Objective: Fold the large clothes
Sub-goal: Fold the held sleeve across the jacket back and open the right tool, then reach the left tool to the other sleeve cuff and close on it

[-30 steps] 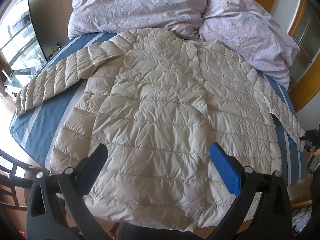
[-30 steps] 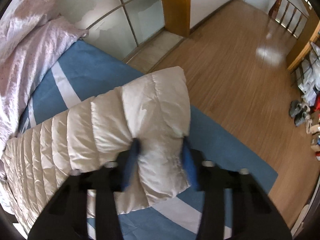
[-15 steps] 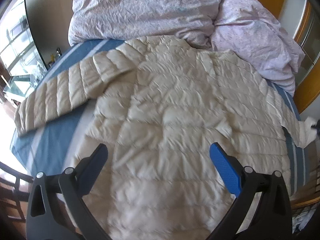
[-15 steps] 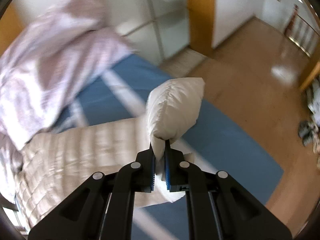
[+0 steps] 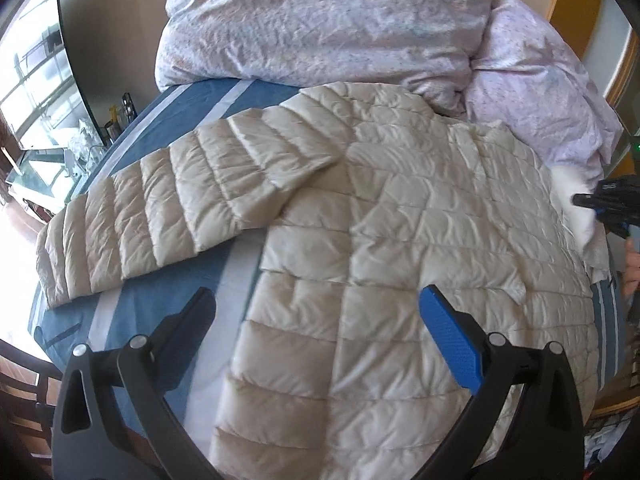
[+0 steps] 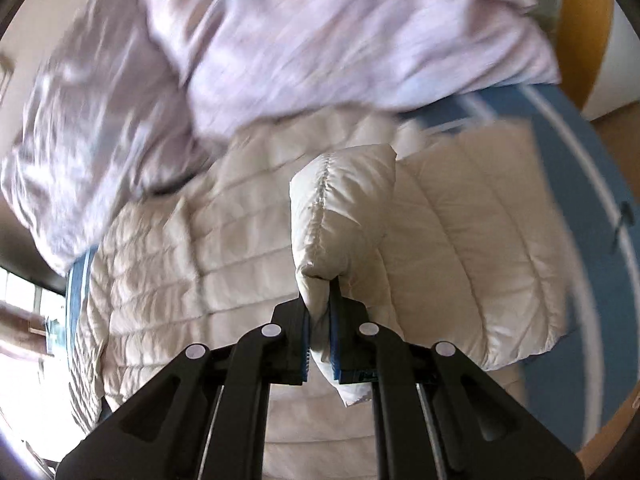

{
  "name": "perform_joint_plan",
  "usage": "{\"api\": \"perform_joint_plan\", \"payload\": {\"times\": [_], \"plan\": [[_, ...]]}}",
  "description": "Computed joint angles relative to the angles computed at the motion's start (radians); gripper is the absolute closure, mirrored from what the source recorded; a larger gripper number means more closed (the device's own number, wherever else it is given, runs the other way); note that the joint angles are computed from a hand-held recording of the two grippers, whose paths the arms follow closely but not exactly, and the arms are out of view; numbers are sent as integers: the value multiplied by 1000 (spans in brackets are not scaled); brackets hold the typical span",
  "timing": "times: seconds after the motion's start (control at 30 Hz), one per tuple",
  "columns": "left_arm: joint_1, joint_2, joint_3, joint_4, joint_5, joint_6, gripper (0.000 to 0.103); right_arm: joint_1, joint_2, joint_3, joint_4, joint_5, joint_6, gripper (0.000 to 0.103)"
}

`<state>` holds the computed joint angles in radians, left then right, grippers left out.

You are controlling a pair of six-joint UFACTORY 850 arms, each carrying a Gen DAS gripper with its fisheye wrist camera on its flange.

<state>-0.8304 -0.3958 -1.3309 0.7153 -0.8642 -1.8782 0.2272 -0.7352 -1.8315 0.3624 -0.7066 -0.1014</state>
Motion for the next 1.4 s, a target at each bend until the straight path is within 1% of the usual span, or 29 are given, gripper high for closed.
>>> {"api": "perform_joint_plan", "payload": {"times": [0.13,0.3,0.4,0.47,0.5,0.53,0.57,0.6,0.7,0.77,0.87,1.0,1.03,1.07,1.1,1.17,1.23,1.3,1.4], "plan": [[11,42,64,2,33,-11,2,57,-13,4,-12,-4,22,95],[26,79,121,2,58,-26,2,122,-51,-40,10,-25,53,95],[34,97,147,5,68,-37,2,147,-89,-98,8,-56,44,94],[40,109,164,10,74,-45,2,165,-114,-140,2,-94,15,89],[44,116,174,14,75,-53,2,169,-119,-153,13,-113,-18,76],[47,125,184,20,75,-64,2,169,-111,-148,33,-104,-50,59],[49,131,193,24,74,-72,2,166,-92,-123,55,-67,-80,55],[52,140,206,29,73,-85,2,162,-66,-92,69,-15,-107,54],[61,161,237,35,62,-111,2,146,-48,-81,70,57,-94,54],[68,172,253,35,59,-121,2,142,-74,-119,-11,47,-2,54],[79,185,275,28,51,-133,2,149,-131,-180,-131,-13,105,54],[91,205,301,19,38,-148,2,176,-181,-217,-179,-76,138,53],[92,210,308,15,33,-152,2,183,-190,-223,-200,-84,150,52],[95,219,317,12,29,-160,2,198,-202,-231,-250,-94,175,47],[96,225,324,11,26,-166,2,214,-214,-238,-319,-102,205,46],[100,243,343,6,15,-180,2,238,-217,-222,-422,-90,243,46],[102,261,363,0,8,-190,2,257,-192,-167,-509,-25,286,45],[109,282,386,-13,7,-198,2,259,-191,-165,-515,-19,297,45],[120,324,434,-34,1,-227,2,250,-206,-193,-477,-46,265,43]]}}
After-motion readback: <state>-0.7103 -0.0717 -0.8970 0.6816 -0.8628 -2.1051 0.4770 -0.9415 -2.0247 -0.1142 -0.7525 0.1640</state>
